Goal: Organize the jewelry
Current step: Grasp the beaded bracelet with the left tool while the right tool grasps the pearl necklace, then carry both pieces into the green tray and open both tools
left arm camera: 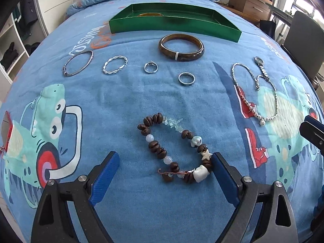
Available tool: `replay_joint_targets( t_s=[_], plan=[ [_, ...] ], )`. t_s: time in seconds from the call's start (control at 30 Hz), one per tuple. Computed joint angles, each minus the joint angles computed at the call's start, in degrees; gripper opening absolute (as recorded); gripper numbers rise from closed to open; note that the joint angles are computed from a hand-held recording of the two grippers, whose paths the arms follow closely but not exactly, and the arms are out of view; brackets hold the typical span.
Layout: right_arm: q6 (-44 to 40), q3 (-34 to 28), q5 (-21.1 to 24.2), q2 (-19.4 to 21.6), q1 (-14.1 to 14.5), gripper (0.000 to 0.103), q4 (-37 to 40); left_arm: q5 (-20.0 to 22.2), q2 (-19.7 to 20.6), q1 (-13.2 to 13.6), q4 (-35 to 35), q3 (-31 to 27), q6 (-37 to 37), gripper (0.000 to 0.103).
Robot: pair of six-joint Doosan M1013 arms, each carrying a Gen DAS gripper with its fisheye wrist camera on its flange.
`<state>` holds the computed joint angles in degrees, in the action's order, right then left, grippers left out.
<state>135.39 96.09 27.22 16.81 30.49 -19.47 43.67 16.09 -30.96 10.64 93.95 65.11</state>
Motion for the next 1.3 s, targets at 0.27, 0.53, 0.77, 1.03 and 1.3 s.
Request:
replay_joint_targets(
  t_s=[0.27, 0.53, 0.77, 1.03, 1.3],
  plan=[
    [-10.66, -4.82, 2.6, 4.52, -0.21, 0.068, 8.37, -1.91, 0.13, 2.87, -1.21, 0.05, -0.76, 0.069],
    [-11.8, -10.22, 3.94, 8.68, 0.5, 0.073, 7.32, -2.9, -0.22, 5.59, -4.24, 0.09, 1.77, 0.019],
    [-8.63, -11.24, 6.53, 9.48, 1.42, 0.054, 0.34, -3.65, -0.93, 5.46, -3.12, 0.8, 2.02, 0.018],
    [-10.06, -5.93, 0.26, 5.94, 0.33, 0.006, 4.93, -4.73, -2.76, 4.51, -0.05, 2.11, 0.07, 0.017],
    [-12.42, -2.53, -4.79, 2.7, 0.94, 0.006, 8.57, -5.91, -4.8, 4.24, 0.09, 2.97, -0.13, 0.017]
  ],
)
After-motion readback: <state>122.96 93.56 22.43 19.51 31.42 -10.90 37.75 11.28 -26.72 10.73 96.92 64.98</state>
